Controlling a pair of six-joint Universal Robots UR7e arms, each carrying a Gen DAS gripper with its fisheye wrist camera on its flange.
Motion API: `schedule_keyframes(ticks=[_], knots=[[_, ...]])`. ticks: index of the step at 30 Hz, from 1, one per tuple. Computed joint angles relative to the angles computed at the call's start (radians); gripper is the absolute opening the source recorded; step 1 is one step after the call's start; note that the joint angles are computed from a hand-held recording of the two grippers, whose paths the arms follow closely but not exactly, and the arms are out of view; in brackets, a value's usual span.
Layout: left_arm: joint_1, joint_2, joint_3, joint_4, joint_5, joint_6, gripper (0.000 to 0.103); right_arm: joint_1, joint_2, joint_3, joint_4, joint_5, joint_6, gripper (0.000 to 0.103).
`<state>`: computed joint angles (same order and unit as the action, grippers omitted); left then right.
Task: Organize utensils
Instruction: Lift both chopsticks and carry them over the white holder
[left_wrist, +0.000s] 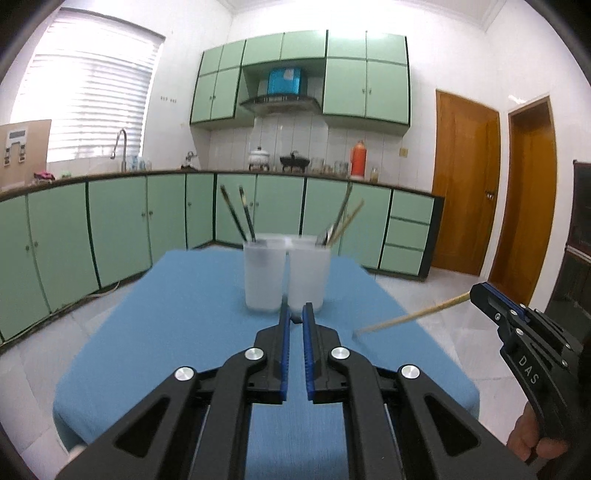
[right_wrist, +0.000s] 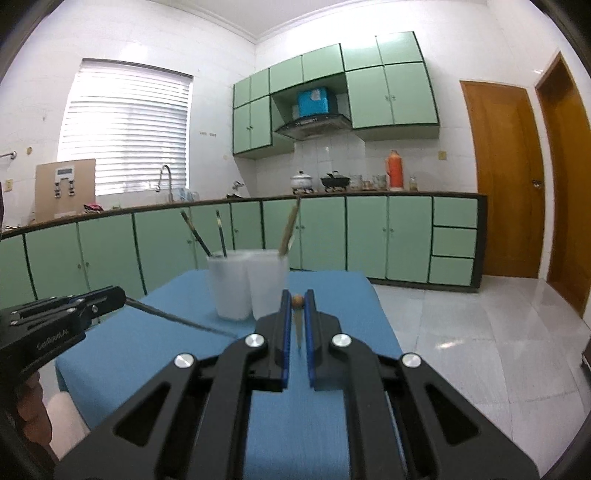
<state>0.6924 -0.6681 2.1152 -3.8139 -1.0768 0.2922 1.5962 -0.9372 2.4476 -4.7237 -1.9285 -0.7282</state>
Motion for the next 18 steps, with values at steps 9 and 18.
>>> schedule_keyframes(ticks=[9, 18], knots=[[0.006, -0.067, -0.09, 0.165, -0.044, 0.007, 0.006, 0.081, -0.204, -0.084, 0.412, -0.032, 0.012, 0.006], [0.022, -0.098, -0.169, 0.284, -0.09, 0.009, 0.005, 0.134, -0.278, -0.178, 0.678, -0.049, 0.035, 0.006]])
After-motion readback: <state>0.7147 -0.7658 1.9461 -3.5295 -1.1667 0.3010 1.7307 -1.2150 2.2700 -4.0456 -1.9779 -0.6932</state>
